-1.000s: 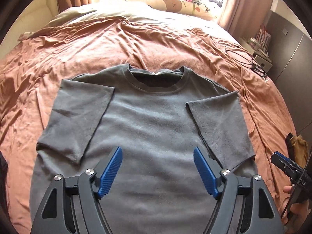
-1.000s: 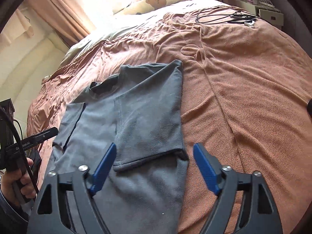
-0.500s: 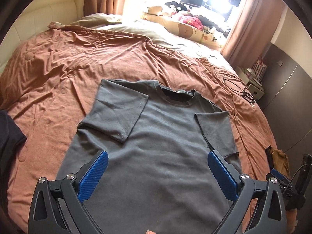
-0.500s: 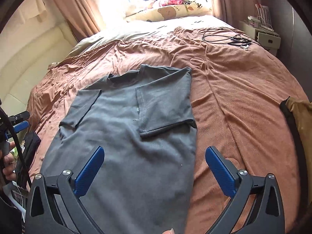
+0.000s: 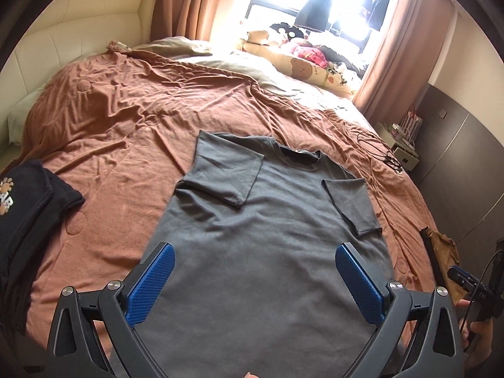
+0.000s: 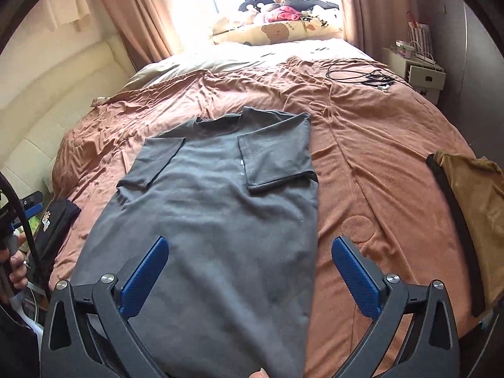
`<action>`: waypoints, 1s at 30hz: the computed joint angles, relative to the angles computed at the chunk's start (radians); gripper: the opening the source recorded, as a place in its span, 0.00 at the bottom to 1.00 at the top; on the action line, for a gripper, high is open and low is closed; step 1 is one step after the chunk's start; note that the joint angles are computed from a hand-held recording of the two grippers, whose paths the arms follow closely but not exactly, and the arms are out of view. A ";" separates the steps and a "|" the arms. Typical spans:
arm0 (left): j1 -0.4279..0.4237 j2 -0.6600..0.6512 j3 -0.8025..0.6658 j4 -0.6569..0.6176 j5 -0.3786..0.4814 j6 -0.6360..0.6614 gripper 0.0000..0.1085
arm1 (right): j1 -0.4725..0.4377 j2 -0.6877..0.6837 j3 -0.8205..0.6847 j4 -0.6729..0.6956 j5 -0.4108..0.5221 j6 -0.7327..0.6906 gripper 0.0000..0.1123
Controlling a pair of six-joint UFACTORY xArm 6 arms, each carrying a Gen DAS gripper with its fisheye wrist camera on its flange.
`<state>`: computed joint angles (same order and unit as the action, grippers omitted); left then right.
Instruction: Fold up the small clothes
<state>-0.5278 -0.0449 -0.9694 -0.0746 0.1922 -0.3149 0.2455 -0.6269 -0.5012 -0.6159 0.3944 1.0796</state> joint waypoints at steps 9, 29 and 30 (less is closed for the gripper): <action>0.057 -0.284 0.330 0.053 -0.102 -0.043 0.94 | 0.201 -0.247 0.111 -0.198 0.216 0.255 0.92; 0.054 -0.941 0.783 0.154 -0.044 -0.147 0.93 | 1.211 -0.445 0.160 -0.504 1.165 0.812 0.92; 0.050 -0.976 0.800 0.159 -0.035 -0.150 0.93 | 1.261 -0.432 0.153 -0.498 1.205 0.836 0.92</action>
